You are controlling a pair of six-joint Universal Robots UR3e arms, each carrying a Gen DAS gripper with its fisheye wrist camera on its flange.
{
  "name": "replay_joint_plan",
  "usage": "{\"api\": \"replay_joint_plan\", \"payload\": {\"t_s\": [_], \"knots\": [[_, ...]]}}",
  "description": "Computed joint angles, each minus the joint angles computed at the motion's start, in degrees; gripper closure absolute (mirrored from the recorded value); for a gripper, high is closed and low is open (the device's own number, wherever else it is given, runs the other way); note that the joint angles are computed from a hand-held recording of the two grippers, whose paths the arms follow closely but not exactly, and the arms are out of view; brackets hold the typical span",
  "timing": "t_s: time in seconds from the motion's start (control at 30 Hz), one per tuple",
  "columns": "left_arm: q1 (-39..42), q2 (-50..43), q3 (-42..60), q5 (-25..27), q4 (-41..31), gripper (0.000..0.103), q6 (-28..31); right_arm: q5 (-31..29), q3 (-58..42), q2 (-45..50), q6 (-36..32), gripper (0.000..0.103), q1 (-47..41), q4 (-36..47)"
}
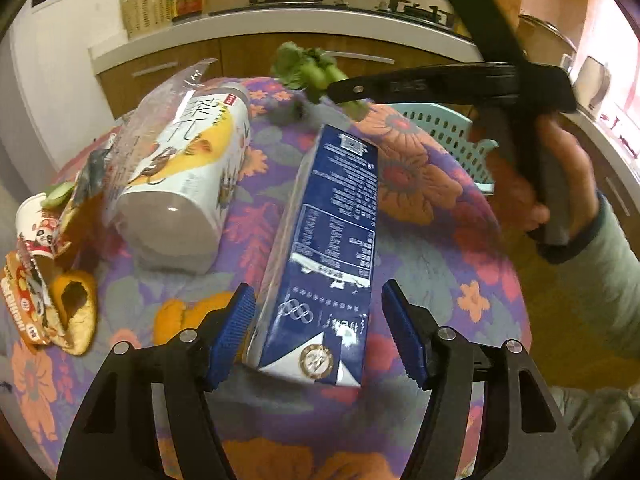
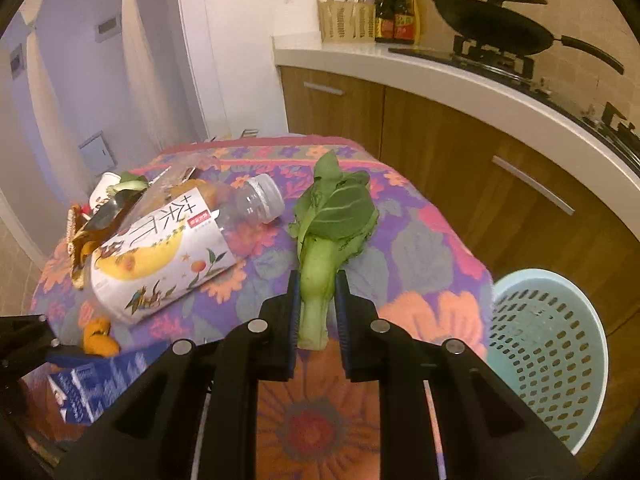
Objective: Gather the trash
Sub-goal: 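Grasp the blue milk carton with the left tool while the right tool grasps the green vegetable stalk, then carry the milk carton and vegetable stalk to the basket and release both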
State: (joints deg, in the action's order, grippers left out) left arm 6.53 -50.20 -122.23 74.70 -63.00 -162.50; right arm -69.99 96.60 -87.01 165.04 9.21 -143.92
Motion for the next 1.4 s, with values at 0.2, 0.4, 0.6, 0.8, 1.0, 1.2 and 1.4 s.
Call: {"api": "replay_joint_plan", "payload": {"t_s": [0.2,0.4,0.6,0.8,1.0,1.2,1.4], "knots": [[-3.6,-1.1,-0.2,5.1,4.3,0.063,-5.3,3.3,8.7,-7.3,-1.9,0.089,-4.7,-3.0],[-7.0,-4.9,2.7,6.4,9.7,0.069,-10.0,12.4,17.6,-17.0,-4.6,0.089,-16.3,-2.0],[-18.0,-21.6,13.2,9.1,19.8,0.069,-17.8,18.5,22.7,-23.5,-8.7,0.089,-30.6,4.0],[-26.9,-44.2,31.9,11.3,22.7,0.069,-23.1,19.4,23.4,-18.5,-9.9,0.089,-39.0,5.6],[-30.3,-60.5,51.0,10.7,16.7,0.069,-24.0,12.0,17.3,-4.1,-7.8,0.089,-37.0,5.5],[-31.5,-73.0,66.1,9.5,11.2,0.068,-26.5,10.3,16.9,0.8,-8.1,0.088,-37.5,5.8],[-32.9,-80.0,75.4,9.7,7.7,0.068,-27.5,13.6,16.5,0.0,-11.1,0.083,-42.0,10.3]]}}
